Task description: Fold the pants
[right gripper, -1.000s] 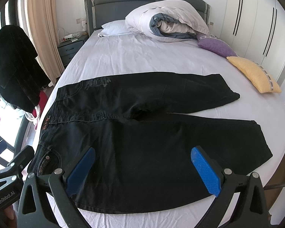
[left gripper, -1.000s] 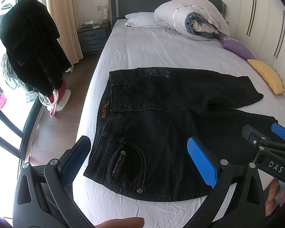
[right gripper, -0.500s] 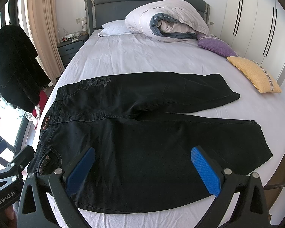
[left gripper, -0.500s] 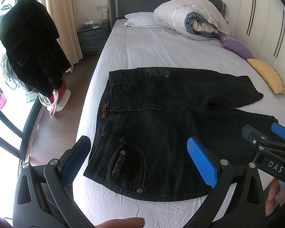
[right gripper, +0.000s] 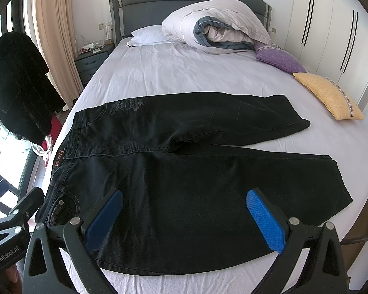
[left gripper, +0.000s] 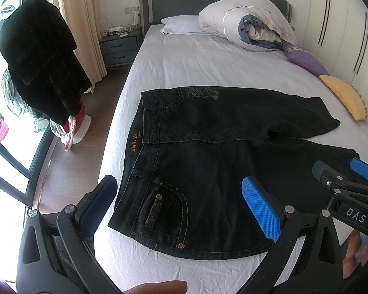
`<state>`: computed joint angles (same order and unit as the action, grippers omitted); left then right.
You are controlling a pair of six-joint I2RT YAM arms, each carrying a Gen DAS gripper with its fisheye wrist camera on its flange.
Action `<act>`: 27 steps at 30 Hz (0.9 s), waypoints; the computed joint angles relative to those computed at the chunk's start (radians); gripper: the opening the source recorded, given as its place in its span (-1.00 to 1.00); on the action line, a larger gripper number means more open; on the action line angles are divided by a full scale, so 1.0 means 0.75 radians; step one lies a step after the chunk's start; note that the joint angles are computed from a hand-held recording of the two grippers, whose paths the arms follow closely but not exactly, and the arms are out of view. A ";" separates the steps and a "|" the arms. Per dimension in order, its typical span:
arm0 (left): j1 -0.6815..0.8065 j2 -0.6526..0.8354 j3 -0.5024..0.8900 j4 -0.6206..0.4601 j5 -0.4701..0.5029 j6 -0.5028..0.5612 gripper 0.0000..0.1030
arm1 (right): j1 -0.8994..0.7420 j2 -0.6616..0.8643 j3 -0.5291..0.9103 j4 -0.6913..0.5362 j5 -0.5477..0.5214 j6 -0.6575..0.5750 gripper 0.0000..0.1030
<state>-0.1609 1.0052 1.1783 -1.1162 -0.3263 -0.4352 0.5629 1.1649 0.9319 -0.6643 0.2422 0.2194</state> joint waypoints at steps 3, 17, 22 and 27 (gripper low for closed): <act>-0.001 0.000 0.000 -0.001 -0.001 -0.002 1.00 | -0.001 0.000 0.000 0.001 0.000 0.000 1.00; -0.006 -0.005 -0.008 -0.001 0.002 -0.006 1.00 | -0.003 0.001 0.006 -0.007 -0.003 -0.001 1.00; 0.014 -0.021 -0.037 0.024 0.033 0.019 1.00 | -0.003 0.006 -0.014 0.007 -0.020 -0.001 1.00; 0.145 0.005 -0.062 0.102 0.182 0.128 1.00 | -0.063 0.019 -0.057 0.042 -0.163 -0.066 1.00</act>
<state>-0.0524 1.0088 1.1319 -1.0394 -0.1901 -0.3389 0.5154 1.1793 0.8889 -0.6325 0.1201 0.1697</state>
